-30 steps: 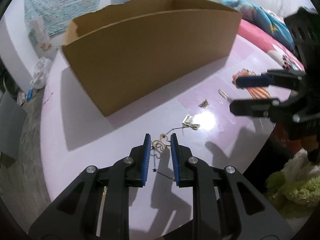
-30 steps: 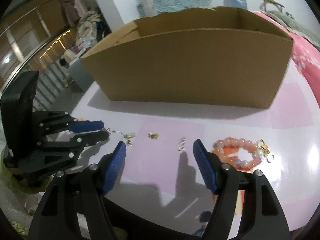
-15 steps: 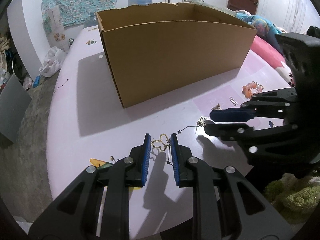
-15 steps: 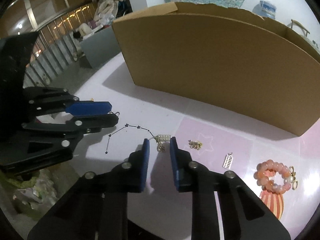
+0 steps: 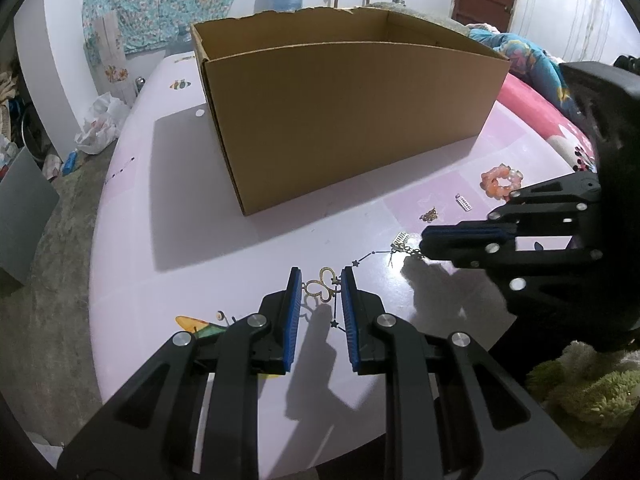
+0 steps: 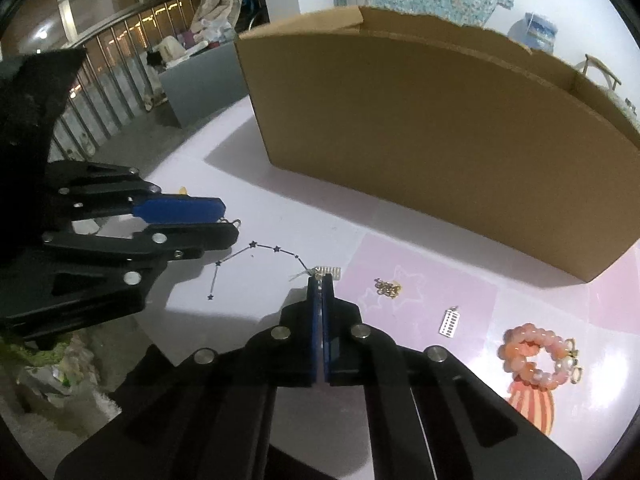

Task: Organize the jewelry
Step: 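Close the right tool on the small silver charm beside the star line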

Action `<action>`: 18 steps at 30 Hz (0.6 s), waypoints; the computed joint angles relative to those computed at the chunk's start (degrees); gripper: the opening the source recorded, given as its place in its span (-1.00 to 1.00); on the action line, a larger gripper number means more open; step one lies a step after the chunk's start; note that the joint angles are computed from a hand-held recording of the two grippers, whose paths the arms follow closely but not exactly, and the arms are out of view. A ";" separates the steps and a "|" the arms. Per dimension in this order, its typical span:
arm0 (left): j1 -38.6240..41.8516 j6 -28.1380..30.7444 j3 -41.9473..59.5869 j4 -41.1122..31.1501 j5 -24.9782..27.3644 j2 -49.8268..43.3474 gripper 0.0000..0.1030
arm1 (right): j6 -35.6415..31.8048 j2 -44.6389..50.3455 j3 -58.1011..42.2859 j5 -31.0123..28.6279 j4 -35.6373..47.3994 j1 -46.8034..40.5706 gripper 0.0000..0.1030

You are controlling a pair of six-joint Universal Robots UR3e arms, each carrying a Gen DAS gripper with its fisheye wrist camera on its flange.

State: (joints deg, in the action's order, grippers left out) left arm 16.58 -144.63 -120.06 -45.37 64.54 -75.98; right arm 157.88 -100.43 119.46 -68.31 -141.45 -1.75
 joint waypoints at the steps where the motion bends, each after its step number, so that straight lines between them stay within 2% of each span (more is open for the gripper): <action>1: 0.07 0.08 -0.03 -0.11 -0.03 0.14 -0.64 | -0.23 -0.96 0.25 0.44 0.35 -0.39 -0.97; 8: 0.10 -0.03 -0.36 -0.45 -0.34 2.04 -0.64 | -1.88 -8.05 1.69 3.70 3.36 -3.81 -0.97; 12: 0.44 0.20 -0.78 -1.09 -0.86 3.11 -0.64 | -1.61 -6.14 -0.20 3.70 5.72 -3.19 -0.97; 14: 0.32 0.09 -1.18 -0.96 -0.87 3.35 -0.64 | -1.63 -3.50 -1.42 3.09 5.78 -1.98 -0.89; 16: 0.19 -0.13 -1.54 -0.70 -0.83 3.48 -0.64 | -0.45 -0.28 -2.16 -0.61 2.43 1.15 -0.66; 18: 0.24 -0.38 -1.86 -0.51 -0.98 3.75 -0.64 | -0.45 1.48 -2.08 -1.70 -0.23 2.44 -0.61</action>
